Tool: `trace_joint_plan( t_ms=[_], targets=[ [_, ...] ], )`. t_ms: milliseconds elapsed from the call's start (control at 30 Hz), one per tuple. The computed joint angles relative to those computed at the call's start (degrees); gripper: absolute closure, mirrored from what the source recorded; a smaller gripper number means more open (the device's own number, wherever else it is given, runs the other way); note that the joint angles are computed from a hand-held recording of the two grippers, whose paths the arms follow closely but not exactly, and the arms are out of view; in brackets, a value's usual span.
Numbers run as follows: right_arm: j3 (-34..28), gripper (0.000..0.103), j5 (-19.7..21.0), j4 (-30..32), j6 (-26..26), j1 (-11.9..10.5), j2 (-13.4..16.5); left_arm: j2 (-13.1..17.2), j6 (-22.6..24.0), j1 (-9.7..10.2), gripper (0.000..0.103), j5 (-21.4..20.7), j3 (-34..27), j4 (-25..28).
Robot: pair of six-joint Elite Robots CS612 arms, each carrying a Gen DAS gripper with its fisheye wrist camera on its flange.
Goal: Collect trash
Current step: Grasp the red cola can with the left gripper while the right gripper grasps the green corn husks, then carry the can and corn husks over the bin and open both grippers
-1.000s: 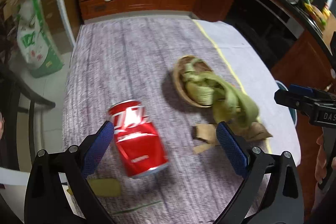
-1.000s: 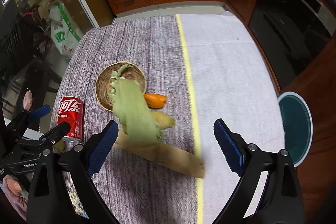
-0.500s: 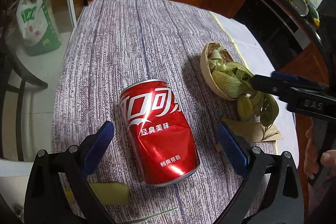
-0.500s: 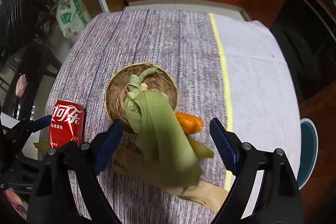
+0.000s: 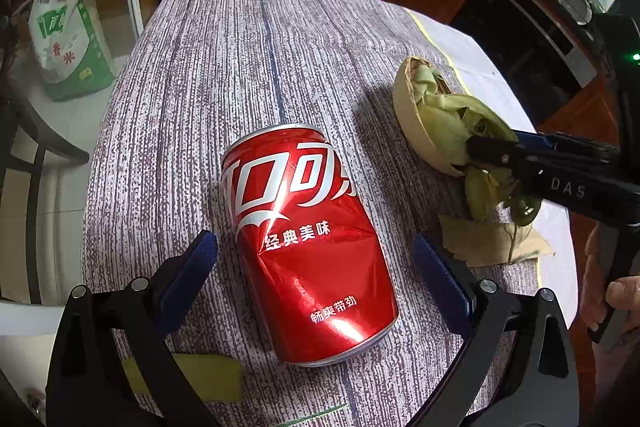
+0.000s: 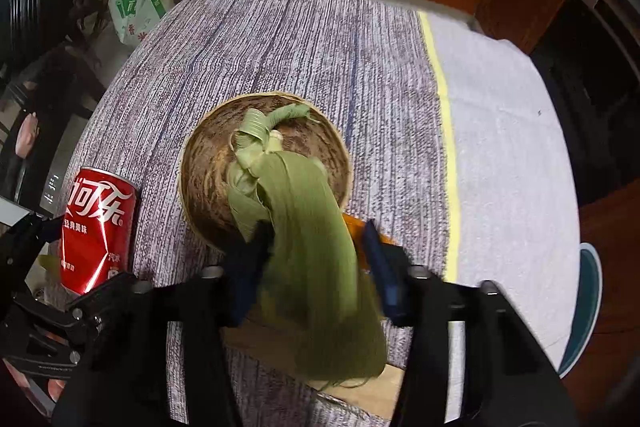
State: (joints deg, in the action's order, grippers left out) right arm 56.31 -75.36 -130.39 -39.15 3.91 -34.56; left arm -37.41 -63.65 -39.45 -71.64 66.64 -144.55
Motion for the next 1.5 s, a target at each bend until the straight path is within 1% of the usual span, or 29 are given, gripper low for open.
trace_joint_plan(
  t_ms=[67, 133, 267, 333, 400, 433, 467, 733, 900, 1033, 1300, 1500],
  targets=[
    [-0.93, 0.075, 1.21, 1.88, 0.57, -0.29, 0.17, -0.06, 0.1, -0.1, 0.005, 0.05, 0.08, -0.33],
    [-0.91, 0.078, 1.81, 1.52, 1.4, -0.52, 0.02, -0.21, 0.23, -0.2, 0.006, 0.33, 0.06, 0.16],
    [-0.48, 0.078, 4.1, 0.59, 2.79, -1.22, -0.88, -0.46, 0.28, -0.28, 0.01, 0.19, 0.24, 0.74],
    [-0.06, 0.078, 4.67, -0.05, 3.13, -1.47, -1.4, -0.37, 0.41, -0.29, 0.019, 0.13, -0.07, 1.26],
    [0.79, 0.078, 5.1, -1.19, 3.74, -1.88, -2.14, -0.25, 0.52, -0.33, 0.025, 0.36, -0.42, 1.9],
    [0.92, 0.078, 5.25, -1.34, 3.99, -2.0, -2.32, -0.2, 0.37, -0.43, 0.032, 0.9, -0.62, 2.4],
    [1.21, 0.078, 5.55, -1.54, 4.24, -2.22, -2.62, -0.16, 0.37, -0.55, 0.035, 1.42, -0.79, 2.87],
    [3.07, 0.078, 6.34, -2.43, 4.71, -3.06, -4.06, -0.93, -0.11, -1.66, 0.036, 5.17, -0.69, 3.79],
    [4.14, 0.078, 8.01, -3.28, 5.42, -3.77, -4.98, -1.76, 1.31, -2.33, 0.036, 6.94, -0.7, 3.5],
    [4.93, 0.078, 9.55, -4.04, 5.98, -4.73, -5.77, -1.64, 3.63, -2.98, 0.036, 7.83, -2.44, 3.64],
    [6.55, 0.078, 12.55, -6.95, 8.19, -7.26, -7.15, 1.16, 9.79, -3.8, 0.036, 8.55, -9.94, 5.84],
    [5.83, 0.078, 14.98, -8.8, 11.62, -9.95, -6.91, 5.19, 14.53, -4.26, 0.035, 7.66, -18.92, 9.25]
  ],
)
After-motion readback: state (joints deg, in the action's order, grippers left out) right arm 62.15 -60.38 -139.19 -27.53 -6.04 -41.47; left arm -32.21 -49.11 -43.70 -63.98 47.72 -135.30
